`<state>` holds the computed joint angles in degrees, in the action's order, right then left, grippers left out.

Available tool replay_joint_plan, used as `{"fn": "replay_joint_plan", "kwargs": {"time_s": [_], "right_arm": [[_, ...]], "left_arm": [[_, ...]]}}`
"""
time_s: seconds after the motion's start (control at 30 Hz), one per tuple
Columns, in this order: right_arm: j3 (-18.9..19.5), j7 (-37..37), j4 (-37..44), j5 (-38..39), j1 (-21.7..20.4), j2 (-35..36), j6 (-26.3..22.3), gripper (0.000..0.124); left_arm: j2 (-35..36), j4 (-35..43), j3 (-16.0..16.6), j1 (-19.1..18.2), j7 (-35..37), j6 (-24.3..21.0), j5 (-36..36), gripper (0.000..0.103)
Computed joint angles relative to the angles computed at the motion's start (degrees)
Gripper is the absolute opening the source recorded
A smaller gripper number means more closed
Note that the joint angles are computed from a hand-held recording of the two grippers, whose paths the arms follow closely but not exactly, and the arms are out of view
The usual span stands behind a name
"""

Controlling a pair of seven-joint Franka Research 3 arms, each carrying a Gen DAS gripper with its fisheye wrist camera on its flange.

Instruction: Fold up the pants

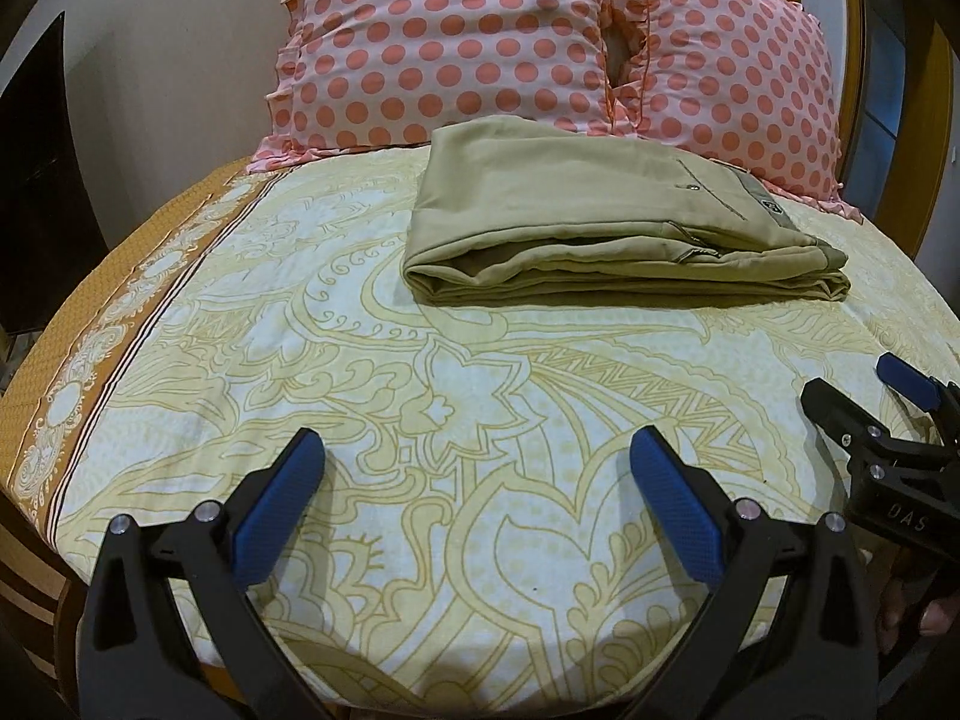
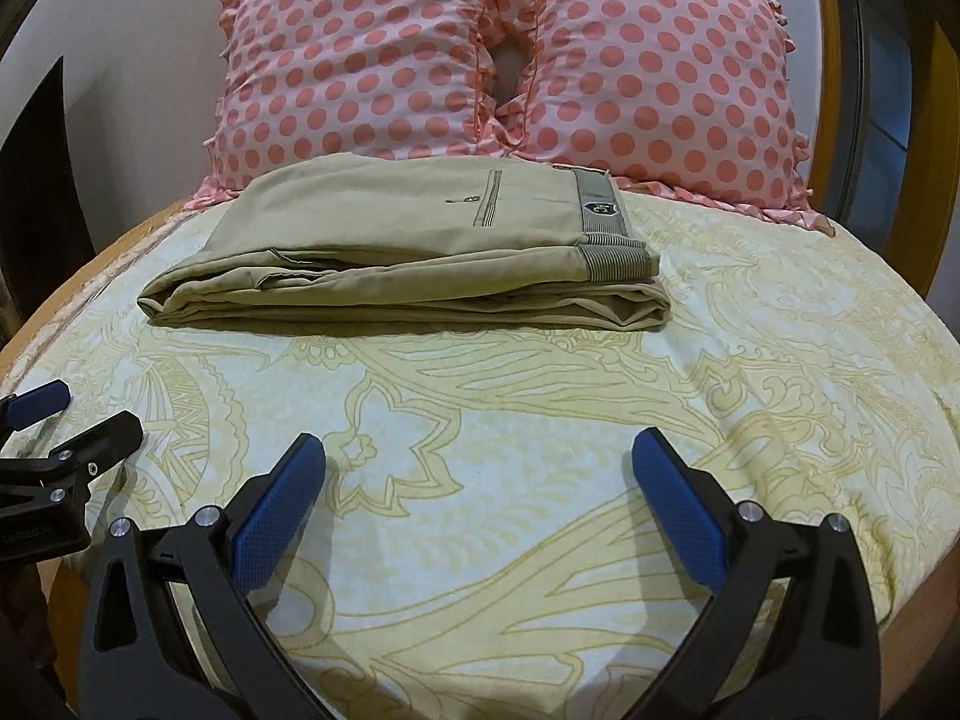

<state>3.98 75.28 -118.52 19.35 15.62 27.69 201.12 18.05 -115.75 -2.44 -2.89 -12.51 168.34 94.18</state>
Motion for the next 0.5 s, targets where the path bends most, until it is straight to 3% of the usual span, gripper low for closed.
{"fn": "replay_joint_plan", "kwargs": {"time_s": [0.5], "right_arm": [[0.50,0.44,-0.11,-1.08,-0.81,-0.02,0.02,0.102]], "left_arm": [[-0.07,-0.06,-0.13,0.16,-0.39,0.01,0.53,0.101]]}}
